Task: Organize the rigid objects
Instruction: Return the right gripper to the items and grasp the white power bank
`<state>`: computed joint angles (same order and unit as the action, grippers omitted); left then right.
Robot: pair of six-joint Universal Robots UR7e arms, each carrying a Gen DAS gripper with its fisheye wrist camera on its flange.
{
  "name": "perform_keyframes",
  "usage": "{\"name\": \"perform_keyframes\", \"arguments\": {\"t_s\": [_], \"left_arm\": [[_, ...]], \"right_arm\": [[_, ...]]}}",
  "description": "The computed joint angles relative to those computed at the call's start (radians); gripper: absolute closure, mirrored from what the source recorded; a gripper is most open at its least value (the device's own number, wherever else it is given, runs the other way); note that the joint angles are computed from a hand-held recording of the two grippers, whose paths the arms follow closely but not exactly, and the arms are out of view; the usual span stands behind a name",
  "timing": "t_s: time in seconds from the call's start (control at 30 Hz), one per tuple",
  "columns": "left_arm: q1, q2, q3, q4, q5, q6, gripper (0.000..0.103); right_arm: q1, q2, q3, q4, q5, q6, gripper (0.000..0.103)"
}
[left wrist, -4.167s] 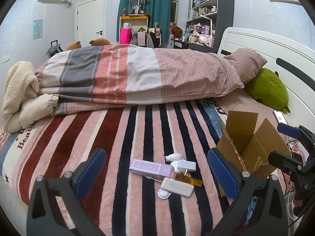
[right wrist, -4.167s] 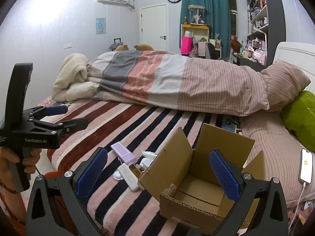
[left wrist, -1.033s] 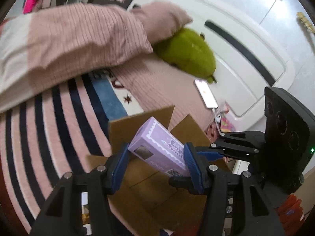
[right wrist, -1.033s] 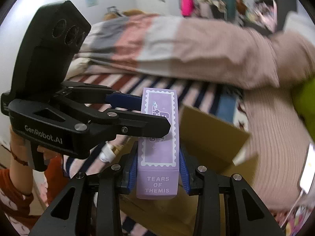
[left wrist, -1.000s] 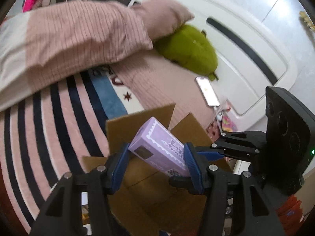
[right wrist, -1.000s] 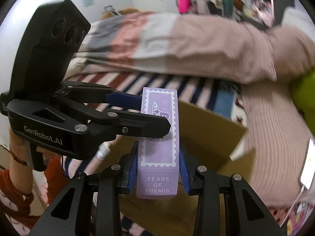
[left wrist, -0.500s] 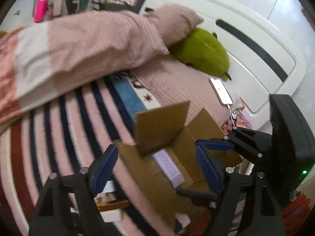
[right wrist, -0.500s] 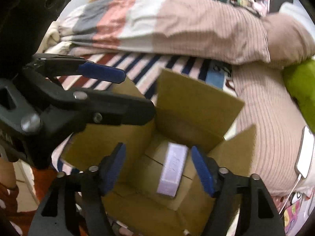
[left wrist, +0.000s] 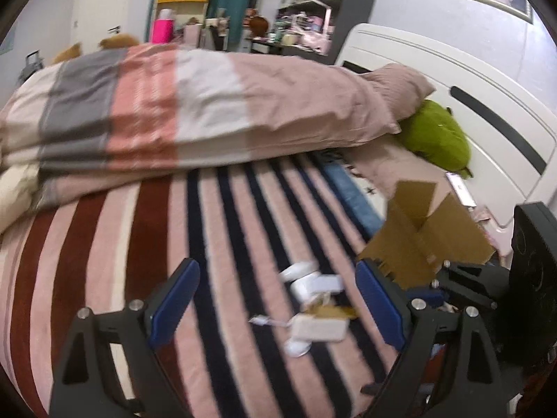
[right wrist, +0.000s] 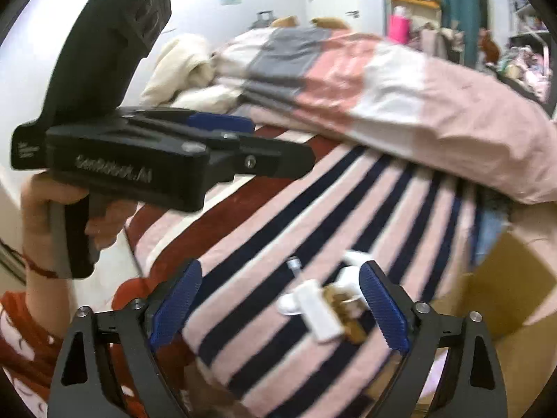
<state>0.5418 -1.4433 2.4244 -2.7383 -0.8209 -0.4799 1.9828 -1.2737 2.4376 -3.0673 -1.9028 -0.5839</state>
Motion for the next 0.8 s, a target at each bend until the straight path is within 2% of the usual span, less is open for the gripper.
{"name": "perform_keyframes", "arguments": {"t_s": [0.07, 0.17, 0.23, 0.3, 0.37, 0.53, 0.6, 0.67, 0.77, 0.8], "left_arm": [[0.010, -0.021, 0.048, -0.033, 0.003, -0.011, 0.014], [0.030, -0.033, 0.107, -0.093, -0.012, -0.006, 0.014], [0.031, -0.029, 0.128, -0.118, -0.014, -0.012, 0.014], [0.028, -0.037, 0.154, -0.134, -0.018, -0.024, 0.014], [0.027, -0.037, 0.169, -0.153, -0.021, -0.030, 0.014], [0.020, -0.042, 0.182, -0.141, -0.012, -0.056, 0.014], [0.020, -0.043, 0.182, -0.145, -0.015, -0.057, 0.014], [0.019, -0.043, 0.183, -0.151, -0.017, -0.054, 0.014], [0.013, -0.042, 0.182, -0.148, -0.012, -0.055, 0.014], [0.011, -0.043, 0.182, -0.146, -0.012, -0.056, 0.014]], "right_arm": [[-0.014, 0.049, 0.016, -0.025, -0.013, -0.022, 0.037], [-0.070, 0.109, 0.053, -0.078, -0.043, -0.027, 0.037], [-0.103, 0.170, 0.063, -0.151, -0.092, -0.042, 0.037], [-0.125, 0.246, 0.059, -0.241, -0.161, -0.069, 0.045], [-0.150, 0.304, 0.048, -0.311, -0.211, -0.119, 0.048], [-0.163, 0.372, 0.015, -0.375, -0.262, -0.190, 0.049], [-0.157, 0.402, 0.009, -0.430, -0.291, -0.242, 0.049], [-0.148, 0.411, 0.006, -0.443, -0.305, -0.265, 0.048], [-0.150, 0.390, -0.005, -0.361, -0.308, -0.269, 0.043], [-0.155, 0.367, -0.008, -0.303, -0.296, -0.245, 0.044]]}}
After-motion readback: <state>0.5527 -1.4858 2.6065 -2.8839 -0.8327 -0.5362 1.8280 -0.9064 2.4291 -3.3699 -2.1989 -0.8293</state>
